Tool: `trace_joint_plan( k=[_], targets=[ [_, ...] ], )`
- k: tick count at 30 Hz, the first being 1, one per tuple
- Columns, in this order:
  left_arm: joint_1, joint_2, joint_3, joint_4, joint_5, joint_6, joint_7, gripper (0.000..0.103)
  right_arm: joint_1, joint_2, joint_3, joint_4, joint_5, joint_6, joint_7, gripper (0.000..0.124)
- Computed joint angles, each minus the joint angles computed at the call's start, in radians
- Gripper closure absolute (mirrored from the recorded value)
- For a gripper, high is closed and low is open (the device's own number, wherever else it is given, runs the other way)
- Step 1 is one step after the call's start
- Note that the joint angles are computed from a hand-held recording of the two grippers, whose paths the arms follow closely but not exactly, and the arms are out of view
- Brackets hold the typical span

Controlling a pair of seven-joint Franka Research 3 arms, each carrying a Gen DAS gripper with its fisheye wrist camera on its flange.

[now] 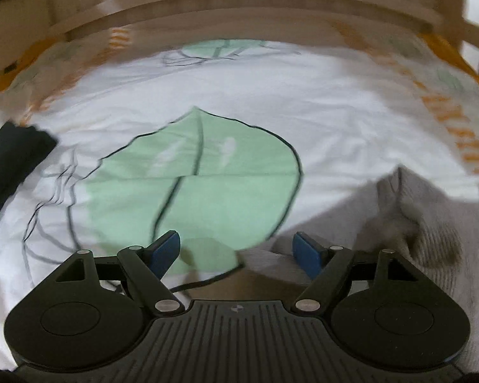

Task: Fold large clothes

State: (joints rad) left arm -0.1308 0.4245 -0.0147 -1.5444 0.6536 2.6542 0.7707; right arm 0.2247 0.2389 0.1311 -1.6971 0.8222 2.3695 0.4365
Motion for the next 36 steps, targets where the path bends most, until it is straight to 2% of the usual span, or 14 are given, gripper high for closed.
trace_joint_plan(
  k=[3,6,7,9,11,14,17,18,19,21,23,29,32,36],
  targets=[
    [0.043,-0.064,-0.037,-0.083,-0.084,0.122,-0.013,0.026,0.015,0.000,-0.005,-0.007,-0.066,-0.008,0.016,0.100],
    [0.074,-0.099,-0.097,-0.129,-0.178,0.221,0.081,0.026,-0.012,-0.003,0.003,0.004,0.020,-0.029,-0.012,0.097],
    [0.083,-0.101,-0.121,-0.133,-0.213,0.240,0.130,0.026,-0.024,-0.003,0.004,0.011,0.067,-0.028,-0.021,0.092],
    [0.087,-0.094,-0.156,-0.130,-0.271,0.263,0.219,0.026,-0.041,0.004,0.007,0.024,0.172,0.016,-0.034,0.065],
    [0.064,-0.071,-0.158,-0.110,-0.295,0.267,0.257,0.026,-0.044,0.021,0.008,0.038,0.248,0.108,-0.029,0.063],
    [0.034,-0.029,-0.155,-0.078,-0.319,0.234,0.299,0.026,-0.031,0.086,0.006,0.094,0.258,0.279,0.013,0.063],
    [-0.008,-0.004,-0.112,-0.068,-0.293,0.159,0.295,0.026,0.000,0.173,-0.038,0.152,0.077,0.355,0.170,0.064],
    [-0.001,-0.003,-0.110,-0.088,-0.300,0.167,0.293,0.021,0.040,0.193,-0.099,0.160,-0.013,0.357,0.278,0.066],
    [0.014,-0.010,-0.114,-0.126,-0.317,0.231,0.285,0.020,0.047,0.214,-0.124,0.160,-0.088,0.362,0.371,0.069],
    [0.015,-0.030,-0.102,-0.162,-0.323,0.263,0.264,0.020,-0.018,0.222,-0.070,0.153,-0.027,0.367,0.349,0.080],
    [0.002,-0.042,-0.090,-0.165,-0.302,0.245,0.257,0.020,-0.039,0.227,-0.050,0.170,-0.056,0.353,0.399,0.082],
    [-0.008,-0.163,-0.091,-0.269,-0.285,0.209,0.193,0.021,-0.076,0.184,0.012,0.110,-0.111,0.397,0.390,0.065],
    [0.021,-0.239,-0.136,-0.359,-0.353,0.227,0.218,0.020,-0.099,0.126,0.043,0.047,-0.061,0.433,0.364,0.062],
    [0.040,-0.357,-0.196,-0.494,-0.530,0.230,0.321,0.020,-0.101,0.046,0.067,-0.020,0.009,0.423,0.261,0.048]
  ],
)
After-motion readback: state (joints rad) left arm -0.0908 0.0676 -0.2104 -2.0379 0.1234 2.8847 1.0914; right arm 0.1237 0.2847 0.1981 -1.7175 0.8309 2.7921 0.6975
